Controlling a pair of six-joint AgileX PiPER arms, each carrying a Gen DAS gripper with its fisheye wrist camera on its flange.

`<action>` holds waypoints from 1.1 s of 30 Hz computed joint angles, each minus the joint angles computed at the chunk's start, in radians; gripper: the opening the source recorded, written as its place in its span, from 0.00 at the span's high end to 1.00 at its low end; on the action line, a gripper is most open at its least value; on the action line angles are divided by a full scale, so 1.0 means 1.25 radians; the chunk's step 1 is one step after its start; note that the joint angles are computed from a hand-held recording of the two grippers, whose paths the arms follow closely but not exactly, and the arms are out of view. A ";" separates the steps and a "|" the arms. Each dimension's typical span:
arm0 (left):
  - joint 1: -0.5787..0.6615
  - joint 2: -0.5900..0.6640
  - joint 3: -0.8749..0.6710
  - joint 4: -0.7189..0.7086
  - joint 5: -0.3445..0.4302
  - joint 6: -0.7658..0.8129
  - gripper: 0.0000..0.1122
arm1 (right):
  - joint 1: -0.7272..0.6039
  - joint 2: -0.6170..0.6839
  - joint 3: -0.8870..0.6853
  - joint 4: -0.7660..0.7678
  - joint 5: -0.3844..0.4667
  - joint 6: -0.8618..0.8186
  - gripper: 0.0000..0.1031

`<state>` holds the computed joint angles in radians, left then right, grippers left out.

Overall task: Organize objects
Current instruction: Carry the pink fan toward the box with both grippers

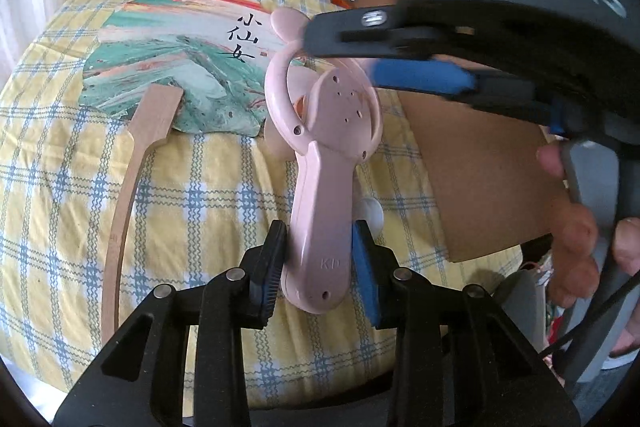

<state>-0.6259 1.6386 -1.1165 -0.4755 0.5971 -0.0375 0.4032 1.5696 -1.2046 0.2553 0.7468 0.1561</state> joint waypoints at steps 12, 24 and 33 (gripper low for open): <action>0.013 -0.013 0.035 -0.044 -0.024 0.032 0.72 | 0.045 0.064 -0.022 -0.110 0.048 0.115 0.04; 0.031 -0.014 0.030 -0.073 -0.008 0.077 0.73 | 0.017 0.088 0.006 -0.049 -0.014 0.040 0.16; -0.036 -0.123 0.049 0.051 -0.014 -0.055 0.73 | 0.007 -0.018 0.038 -0.030 -0.027 0.031 0.16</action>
